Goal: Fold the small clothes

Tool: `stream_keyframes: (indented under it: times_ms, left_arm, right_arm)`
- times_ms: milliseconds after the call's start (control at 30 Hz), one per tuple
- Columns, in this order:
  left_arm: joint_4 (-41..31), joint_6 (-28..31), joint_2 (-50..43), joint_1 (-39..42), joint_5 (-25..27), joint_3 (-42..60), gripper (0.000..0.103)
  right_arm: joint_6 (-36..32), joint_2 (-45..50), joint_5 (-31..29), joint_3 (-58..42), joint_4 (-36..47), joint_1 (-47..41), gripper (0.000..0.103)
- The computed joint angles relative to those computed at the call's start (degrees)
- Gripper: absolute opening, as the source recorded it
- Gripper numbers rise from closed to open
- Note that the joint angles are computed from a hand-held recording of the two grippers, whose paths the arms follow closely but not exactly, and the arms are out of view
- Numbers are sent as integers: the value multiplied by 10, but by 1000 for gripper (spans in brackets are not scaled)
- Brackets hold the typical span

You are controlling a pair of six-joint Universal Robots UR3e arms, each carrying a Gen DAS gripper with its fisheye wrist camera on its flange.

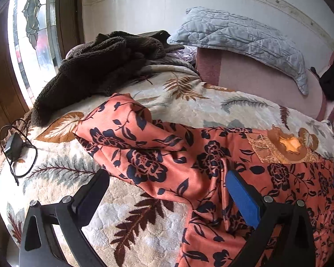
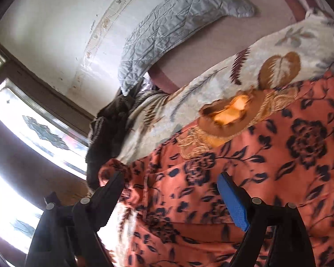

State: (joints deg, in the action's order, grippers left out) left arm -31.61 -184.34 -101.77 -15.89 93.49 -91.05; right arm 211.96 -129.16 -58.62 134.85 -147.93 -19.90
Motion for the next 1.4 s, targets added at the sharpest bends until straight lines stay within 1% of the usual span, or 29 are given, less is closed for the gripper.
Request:
stream_keyframes:
  times_ms: [33,67,133,200,233,267,333,400,467,533,600,667,700,767,800,833,867,900,967,1000,1033,1100,1133,1200,1267,1300,1333,1400]
  left_arm:
    - [-12,-9,-3,7,2,7,103]
    - [-24,-19,-1,20,-4,10,103]
    - [-46,-41,2,51,-16,13,103]
    - [-65,-63,8,88,-23,12,103]
    - [-70,-75,11,105,-21,10,103]
    - [-74,-87,15,123,-20,6,103]
    - [-88,-106,25,166,-39,-2,103]
    - [-100,-123,36,212,-75,-13,103]
    - [-113,-139,40,255,-117,-22,103]
    - [-122,-152,35,291,-159,-27,103]
    - [-127,-165,26,326,-212,-34,102]
    - [-120,-181,14,353,-254,-42,96]
    - [-111,-191,7,357,-261,-42,90]
    - [-87,-198,-3,354,-259,-40,86]
    - [-85,-193,-12,351,-267,-29,81]
    - [-83,-185,-19,349,-283,-21,72]
    - [-79,-179,-25,346,-295,-16,68]
    - [-75,-178,-33,335,-290,-4,67]
    - [-63,-171,-41,306,-248,16,67]
    - [-68,-166,-49,297,-245,31,68]
    - [-81,-162,-52,298,-272,39,70]
    - [-111,-158,-53,314,-363,36,71]
    - [-111,-165,-53,314,-395,29,72]
    - [-103,-180,-54,306,-442,17,78]
    - [-94,-190,-62,298,-502,10,78]
    - [-94,-191,-67,291,-519,15,78]
    - [-91,-194,-67,282,-514,19,78]
    - [-64,-219,-58,267,-473,17,78]
  right_arm:
    - [-25,-29,6,9,34,-18,86]
    - [-41,-44,10,17,61,-30,82]
    - [-52,-16,2,20,88,-29,79]
    - [-46,49,-25,17,94,-10,74]
    - [-47,76,-33,14,105,-7,70]
    - [-50,85,-29,19,113,-14,66]
    - [-58,60,-5,28,112,-34,65]
    - [-73,23,26,28,104,-47,65]
    - [-66,14,12,14,77,-25,65]
    - [-52,22,1,10,45,-4,65]
    - [-41,40,-3,9,24,10,65]
    - [-20,81,-19,2,-16,38,65]
    - [-14,98,-26,-4,-29,50,65]
    - [-7,121,-31,-11,-47,64,65]
    - [-5,133,-33,-15,-55,70,65]
    - [1,148,-40,-20,-66,80,65]
    - [2,158,-43,-24,-73,85,65]
    - [3,164,-43,-26,-76,87,65]
    - [7,171,-46,-25,-85,89,65]
    - [7,171,-44,-23,-86,87,65]
    - [7,168,-40,-21,-85,84,65]
    - [7,164,-38,-17,-83,79,65]
    - [7,163,-36,-17,-82,77,65]
    - [10,163,-32,-14,-85,75,65]
    - [12,167,-29,-14,-91,77,65]
    - [13,170,-26,-13,-97,79,65]
    - [13,172,-12,-5,-119,76,65]
    - [10,190,46,11,-175,63,65]
